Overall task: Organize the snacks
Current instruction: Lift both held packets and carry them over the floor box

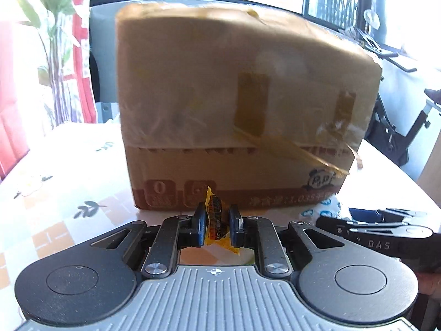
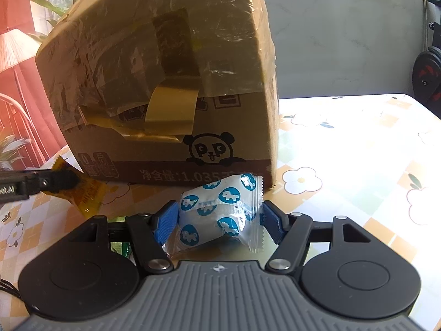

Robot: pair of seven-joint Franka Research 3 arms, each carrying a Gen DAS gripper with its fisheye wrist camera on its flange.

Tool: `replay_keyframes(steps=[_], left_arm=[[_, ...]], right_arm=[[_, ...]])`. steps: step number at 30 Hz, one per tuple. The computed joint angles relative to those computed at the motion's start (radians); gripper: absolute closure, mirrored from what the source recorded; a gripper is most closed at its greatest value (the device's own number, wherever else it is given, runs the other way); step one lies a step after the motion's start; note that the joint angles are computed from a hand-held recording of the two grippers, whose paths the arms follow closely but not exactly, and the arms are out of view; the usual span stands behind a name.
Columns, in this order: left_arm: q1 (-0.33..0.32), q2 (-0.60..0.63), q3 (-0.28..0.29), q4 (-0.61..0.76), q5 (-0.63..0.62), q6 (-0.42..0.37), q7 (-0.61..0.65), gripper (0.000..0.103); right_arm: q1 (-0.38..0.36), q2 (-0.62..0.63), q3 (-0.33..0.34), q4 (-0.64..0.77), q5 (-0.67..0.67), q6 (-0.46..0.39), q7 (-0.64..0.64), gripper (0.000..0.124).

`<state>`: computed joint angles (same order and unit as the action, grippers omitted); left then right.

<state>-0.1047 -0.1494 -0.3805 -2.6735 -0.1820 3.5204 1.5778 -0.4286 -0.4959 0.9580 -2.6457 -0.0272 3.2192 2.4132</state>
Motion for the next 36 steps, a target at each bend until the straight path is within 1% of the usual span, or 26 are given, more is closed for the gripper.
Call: replay_keyframes(steps=[2, 5, 6, 8, 9, 10, 12, 13, 15, 17, 19, 21, 24, 26, 27, 30, 33, 35, 36], left_arm=[[-0.004, -0.012, 0.012, -0.004, 0.012, -0.008, -0.015, 0.086], [0.011, -0.028, -0.003, -0.012, 0.006, -0.015, -0.025, 0.086], [0.003, -0.034, 0.010, -0.016, 0.026, -0.017, -0.044, 0.086], [-0.006, -0.046, 0.029, -0.027, 0.065, -0.014, -0.079, 0.086], [-0.006, -0.052, 0.030, -0.033, 0.076, -0.010, -0.093, 0.086], [-0.013, -0.061, 0.044, -0.039, 0.099, -0.010, -0.113, 0.086], [-0.026, -0.078, 0.073, -0.052, 0.152, -0.002, -0.153, 0.086], [-0.030, -0.088, 0.085, -0.059, 0.179, 0.005, -0.169, 0.086], [-0.031, -0.104, 0.102, -0.072, 0.223, 0.020, -0.195, 0.086], [-0.042, -0.119, 0.129, -0.080, 0.271, 0.022, -0.233, 0.086], [-0.068, -0.132, 0.178, -0.087, 0.344, 0.025, -0.283, 0.086], [-0.104, -0.146, 0.244, -0.089, 0.439, 0.030, -0.343, 0.086], [-0.113, -0.169, 0.286, -0.082, 0.539, 0.057, -0.395, 0.086], [-0.123, -0.181, 0.322, -0.063, 0.608, 0.071, -0.437, 0.086], [-0.121, -0.184, 0.330, -0.049, 0.635, 0.079, -0.451, 0.086], [-0.098, -0.178, 0.327, 0.020, 0.690, 0.107, -0.461, 0.086], [-0.077, -0.147, 0.314, 0.121, 0.726, 0.111, -0.461, 0.086], [-0.102, -0.111, 0.350, 0.207, 0.802, 0.085, -0.526, 0.086], [-0.110, -0.089, 0.359, 0.250, 0.834, 0.068, -0.560, 0.086]], right_arm=[[0.007, 0.005, -0.006, -0.002, -0.001, 0.007, -0.004, 0.057], [0.051, 0.034, -0.051, -0.002, -0.005, 0.010, -0.040, 0.061], [0.055, 0.036, -0.053, 0.002, -0.007, 0.002, -0.049, 0.061], [0.051, 0.035, -0.048, 0.010, -0.013, -0.016, -0.053, 0.061], [0.045, 0.029, -0.041, 0.010, -0.017, -0.017, -0.048, 0.064], [0.036, 0.018, -0.029, 0.009, -0.021, -0.015, -0.043, 0.069], [0.021, -0.019, -0.007, 0.006, -0.027, -0.026, -0.027, 0.072], [0.026, -0.030, -0.010, -0.003, -0.026, -0.011, -0.020, 0.072], [0.068, -0.044, -0.040, -0.022, -0.008, -0.005, -0.014, 0.073], [0.112, -0.071, -0.068, -0.036, 0.008, -0.023, -0.005, 0.073], [0.165, -0.101, -0.109, -0.053, 0.018, -0.034, 0.002, 0.073], [0.211, -0.142, -0.150, -0.070, 0.020, -0.048, 0.000, 0.073], [0.265, -0.204, -0.214, -0.081, 0.015, -0.070, -0.014, 0.073], [0.277, -0.232, -0.243, -0.074, 0.007, -0.075, -0.029, 0.073], [0.276, -0.242, -0.255, -0.065, 0.002, -0.075, -0.039, 0.073], [0.246, -0.243, -0.280, -0.016, -0.015, -0.050, -0.085, 0.073], [0.209, -0.202, -0.300, 0.059, -0.027, -0.033, -0.158, 0.073], [0.168, -0.159, -0.294, 0.122, -0.028, -0.020, -0.195, 0.073], [0.146, -0.136, -0.285, 0.151, -0.026, -0.013, -0.210, 0.073]])
